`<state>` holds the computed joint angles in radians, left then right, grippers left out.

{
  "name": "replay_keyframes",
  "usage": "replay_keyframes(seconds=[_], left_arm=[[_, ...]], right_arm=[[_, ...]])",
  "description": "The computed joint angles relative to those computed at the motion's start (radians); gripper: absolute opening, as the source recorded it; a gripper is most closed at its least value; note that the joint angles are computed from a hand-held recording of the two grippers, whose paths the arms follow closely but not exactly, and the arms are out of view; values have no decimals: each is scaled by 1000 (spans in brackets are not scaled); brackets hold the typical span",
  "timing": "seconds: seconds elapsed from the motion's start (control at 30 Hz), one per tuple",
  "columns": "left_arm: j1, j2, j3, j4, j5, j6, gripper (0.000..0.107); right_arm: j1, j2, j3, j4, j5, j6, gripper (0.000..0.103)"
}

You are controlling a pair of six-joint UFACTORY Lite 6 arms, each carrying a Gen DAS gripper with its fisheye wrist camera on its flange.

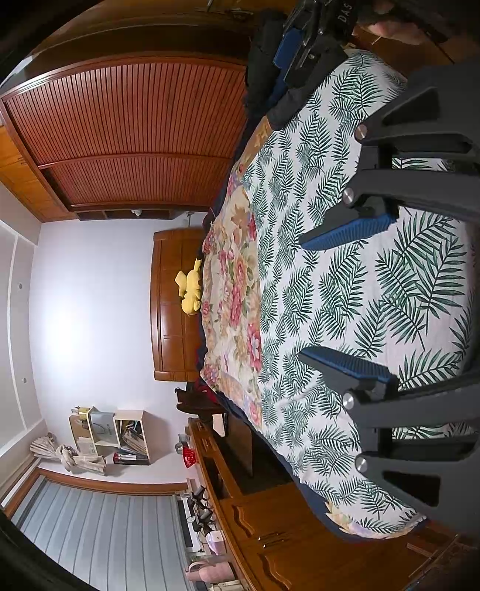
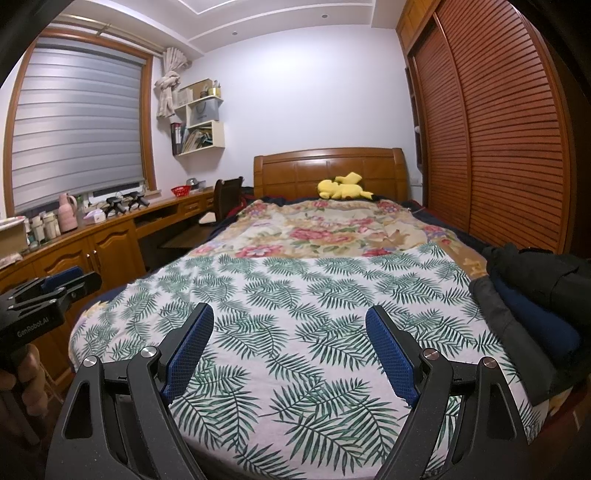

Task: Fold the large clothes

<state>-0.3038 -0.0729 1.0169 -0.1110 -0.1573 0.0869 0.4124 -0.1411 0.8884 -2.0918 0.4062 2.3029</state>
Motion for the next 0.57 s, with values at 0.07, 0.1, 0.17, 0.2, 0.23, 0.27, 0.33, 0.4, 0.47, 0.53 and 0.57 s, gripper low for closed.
replay_keyframes(seconds=[0.07, 0.1, 0.17, 0.2, 0.23, 0.27, 0.33, 0.4, 0.47, 0.53, 0.57], left_arm=[[-2, -2, -2, -10, -2, 10, 54], [-5, -3, -3, -26, -4, 26, 54], [-7, -5, -5, -32, -5, 30, 54], [-7, -9, -8, -29, -6, 27, 54], [-9, -8, -8, -38, -7, 36, 54], [-9, -9, -8, -40, -7, 38, 54], [-5, -12, -9, -12, -3, 11, 54], [-7, -14, -10, -8, -2, 5, 54], [-8, -14, -9, -17, -1, 13, 54], [-12, -19, -14, -44, -2, 37, 54], [-14, -19, -14, -54, -3, 47, 54]], right_arm=[[0, -1, 0, 1, 0, -1, 86], [0, 0, 0, 0, 1, 1, 86], [-3, 2, 4, 3, -2, -2, 86], [-3, 2, 5, 6, 0, -6, 86], [-1, -2, 6, 19, 0, -18, 86], [-1, -2, 6, 19, 0, -18, 86], [0, -3, 8, 25, -1, -25, 86], [0, -5, 6, 25, -1, -23, 86], [-1, -5, 5, 21, -2, -20, 86], [-1, -5, 6, 22, -2, -21, 86], [-1, -6, 6, 22, -2, -21, 86]])
